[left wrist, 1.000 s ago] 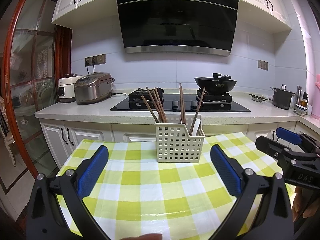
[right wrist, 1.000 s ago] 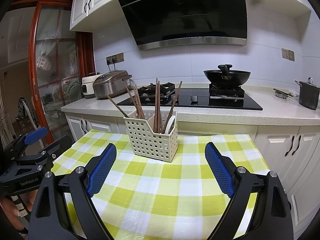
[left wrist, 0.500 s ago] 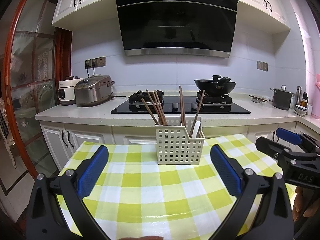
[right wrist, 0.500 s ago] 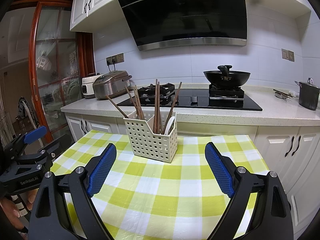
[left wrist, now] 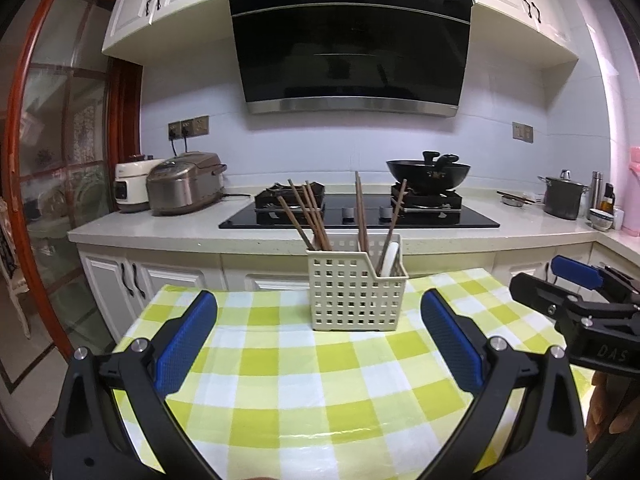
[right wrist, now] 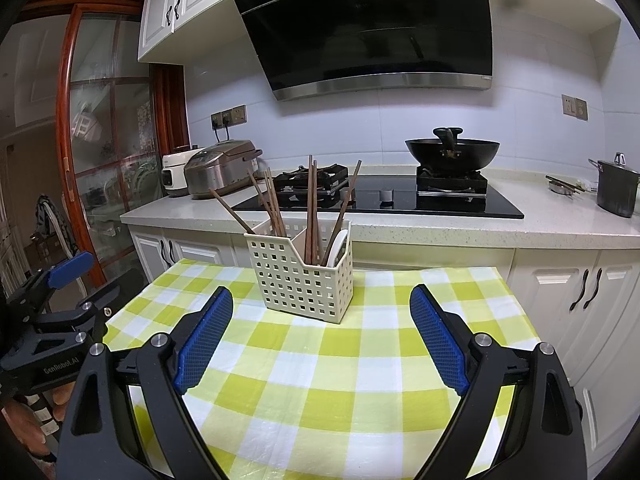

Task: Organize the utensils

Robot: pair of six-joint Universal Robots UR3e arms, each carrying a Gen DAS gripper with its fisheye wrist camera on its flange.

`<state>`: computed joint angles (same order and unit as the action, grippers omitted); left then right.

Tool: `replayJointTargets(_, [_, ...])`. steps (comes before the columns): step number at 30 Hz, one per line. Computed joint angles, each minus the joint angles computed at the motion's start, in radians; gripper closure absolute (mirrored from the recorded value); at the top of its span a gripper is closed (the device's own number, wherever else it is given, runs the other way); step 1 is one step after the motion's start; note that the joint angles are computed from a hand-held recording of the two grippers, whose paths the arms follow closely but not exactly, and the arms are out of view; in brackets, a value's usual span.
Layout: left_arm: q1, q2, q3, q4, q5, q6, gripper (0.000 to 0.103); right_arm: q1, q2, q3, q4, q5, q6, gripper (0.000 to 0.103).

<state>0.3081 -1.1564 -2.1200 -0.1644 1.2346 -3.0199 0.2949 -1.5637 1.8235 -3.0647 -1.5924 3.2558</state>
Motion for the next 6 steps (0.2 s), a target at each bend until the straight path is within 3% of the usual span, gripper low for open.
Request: replayJointTargets(6, [0.002, 0.0, -0.007, 0.004, 0.003, -0.003, 0.004, -0.003, -0.001, 0.005, -0.004, 0.002, 0.0, 0.018])
